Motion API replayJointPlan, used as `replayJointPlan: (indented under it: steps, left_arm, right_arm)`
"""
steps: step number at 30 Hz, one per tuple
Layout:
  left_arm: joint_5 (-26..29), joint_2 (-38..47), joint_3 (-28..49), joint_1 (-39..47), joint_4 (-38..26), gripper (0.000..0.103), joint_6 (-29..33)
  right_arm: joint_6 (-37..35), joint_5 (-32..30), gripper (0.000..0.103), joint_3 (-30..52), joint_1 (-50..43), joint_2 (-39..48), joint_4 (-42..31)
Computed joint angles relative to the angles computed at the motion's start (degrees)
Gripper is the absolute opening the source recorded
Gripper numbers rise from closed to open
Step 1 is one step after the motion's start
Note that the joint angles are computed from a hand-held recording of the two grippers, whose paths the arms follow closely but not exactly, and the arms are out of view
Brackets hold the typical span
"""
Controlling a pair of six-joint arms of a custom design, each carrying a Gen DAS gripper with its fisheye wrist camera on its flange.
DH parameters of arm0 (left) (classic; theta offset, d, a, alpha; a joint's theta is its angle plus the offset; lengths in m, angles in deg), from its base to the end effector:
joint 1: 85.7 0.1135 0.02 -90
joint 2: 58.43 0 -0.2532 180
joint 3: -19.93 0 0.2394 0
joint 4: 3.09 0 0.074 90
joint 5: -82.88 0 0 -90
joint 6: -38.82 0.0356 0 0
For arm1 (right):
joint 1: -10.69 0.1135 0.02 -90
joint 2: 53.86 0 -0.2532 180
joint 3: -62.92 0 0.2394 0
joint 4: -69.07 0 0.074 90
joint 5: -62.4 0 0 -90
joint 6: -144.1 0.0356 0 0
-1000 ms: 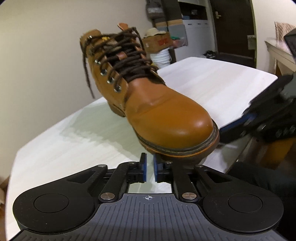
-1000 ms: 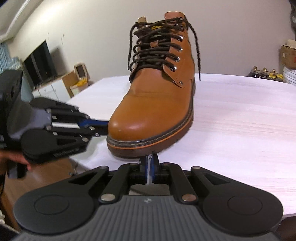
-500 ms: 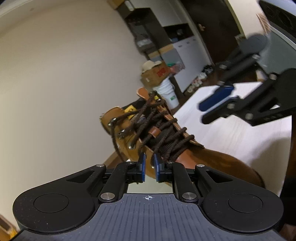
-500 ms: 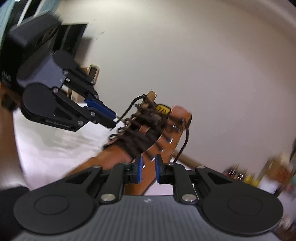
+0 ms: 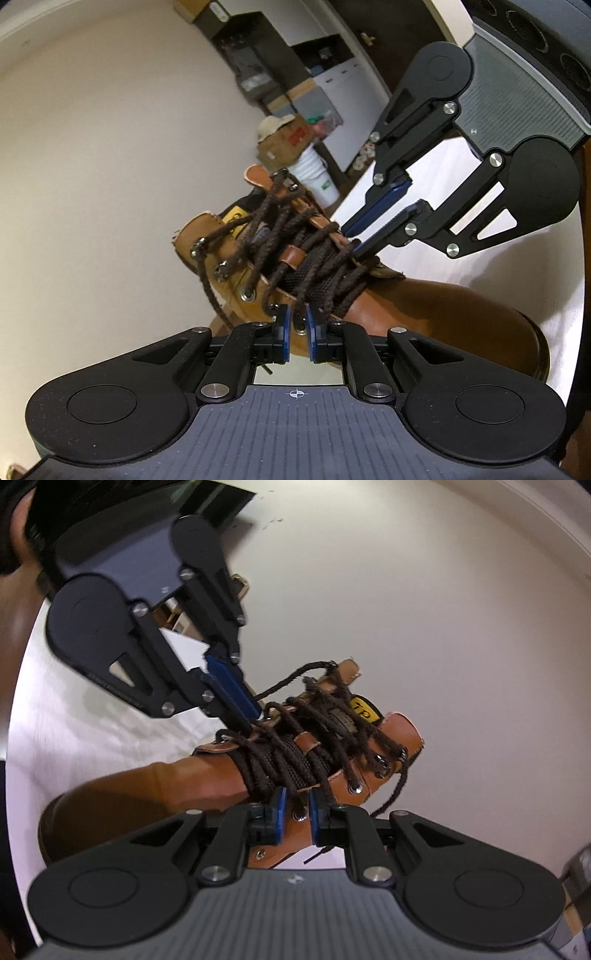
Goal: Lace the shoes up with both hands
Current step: 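Pinch the lace strands at the top eyelets with the left gripper while the right gripper grips the collar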
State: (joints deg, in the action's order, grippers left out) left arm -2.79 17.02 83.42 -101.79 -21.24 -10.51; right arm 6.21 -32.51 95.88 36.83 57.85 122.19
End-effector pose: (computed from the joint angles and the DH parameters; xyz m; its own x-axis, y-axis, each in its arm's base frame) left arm 0.2734 -0.0817 0.2540 -0.1446 0.7180 -0.6808 0.5713 0.6223 0.5350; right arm 0.2312 0.1169 0.0666 0.1166 -0.7661 -0.6320 -0.6289 0.4356 -0.6440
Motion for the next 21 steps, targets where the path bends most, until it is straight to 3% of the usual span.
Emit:
replayJointPlan:
  steps: [2, 4, 8, 10, 13, 16, 21]
  left_arm:
    - [1.46, 0.10, 1.03, 0.57, -1.61, 0.004, -1.35]
    - [2.82, -0.41, 0.83, 0.80, -1.51, 0.003, -2.78]
    - [2.82, -1.28, -1.09, 0.05, 0.95, 0.004, -3.72]
    - [3.18, -2.29, -1.86, 0.62, 1.42, 0.009, -3.71]
    - [4.45, -4.61, -2.59, 2.03, 1.03, 0.012, -3.80]
    - [2.97, -4.68, -2.90, 3.11, 3.37, 0.016, -2.32]
    - [0.06, 1.18, 0.68, 1.21, 4.48, 0.016, 0.08]
  right_arm:
    - [-0.67, -0.21, 0.004, 0.42, -0.11, 0.11, -0.91]
    - [1.79, -1.03, 0.003, 0.63, -0.63, -1.35, -3.13]
    - [3.96, -1.76, 0.003, -2.39, 0.99, -4.14, -0.98]
    - [3.06, -1.30, 0.004, -2.43, 1.05, -3.74, -0.96]
    - [2.86, -2.86, 0.016, -2.66, -0.54, -5.44, -3.22]
    - [3.72, -4.70, 0.016, -3.99, -2.76, -5.19, 1.23]
    - [-0.57, -0.58, 0.015, 0.14, -2.19, -0.20, 1.48]
